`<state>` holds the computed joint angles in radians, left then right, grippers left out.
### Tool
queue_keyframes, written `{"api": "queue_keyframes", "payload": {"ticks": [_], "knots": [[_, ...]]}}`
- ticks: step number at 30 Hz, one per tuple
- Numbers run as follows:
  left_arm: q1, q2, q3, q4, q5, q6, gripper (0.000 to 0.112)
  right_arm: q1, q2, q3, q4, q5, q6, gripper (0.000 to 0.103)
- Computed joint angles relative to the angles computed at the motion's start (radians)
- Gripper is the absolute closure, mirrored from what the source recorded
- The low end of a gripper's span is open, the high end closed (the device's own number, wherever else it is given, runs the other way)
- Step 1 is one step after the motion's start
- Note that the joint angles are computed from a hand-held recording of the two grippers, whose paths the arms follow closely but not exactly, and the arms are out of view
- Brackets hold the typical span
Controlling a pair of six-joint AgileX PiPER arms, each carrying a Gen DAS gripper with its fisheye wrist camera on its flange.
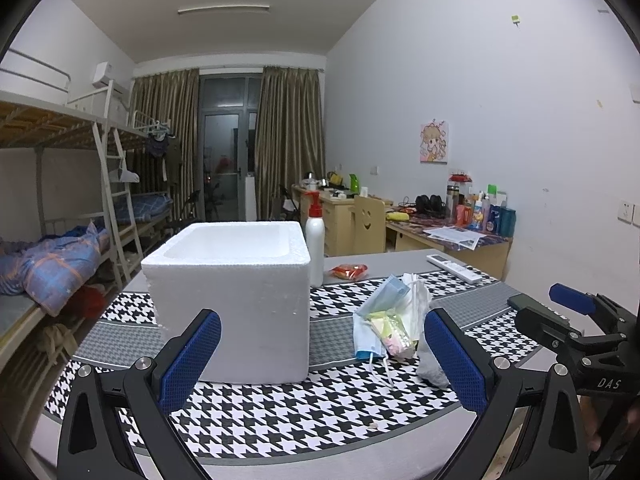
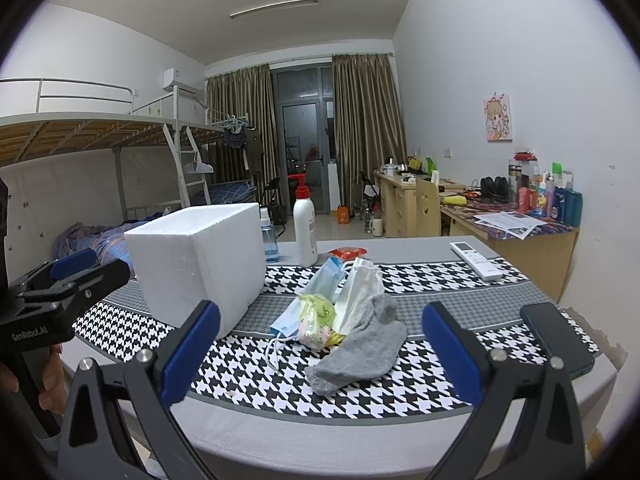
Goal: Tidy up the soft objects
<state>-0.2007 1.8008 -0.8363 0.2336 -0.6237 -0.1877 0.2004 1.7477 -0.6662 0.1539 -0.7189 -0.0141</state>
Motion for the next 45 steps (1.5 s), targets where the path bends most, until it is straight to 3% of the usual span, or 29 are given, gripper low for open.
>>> {"api": "queue_keyframes", "payload": {"ticks": [24,45], "knots": [[-0.04,0.035,-0.082,0.026,0.074,-0.011,0.01,-0.034,0.026,-0.041,-0.025,0.03,0.021,0.001],[-0.091,0.167,-0.308,0.196,0.262,-0.164,0.01,-0.127,0.13,-0.2,-0.109,0.165,0.087,0.001]]}}
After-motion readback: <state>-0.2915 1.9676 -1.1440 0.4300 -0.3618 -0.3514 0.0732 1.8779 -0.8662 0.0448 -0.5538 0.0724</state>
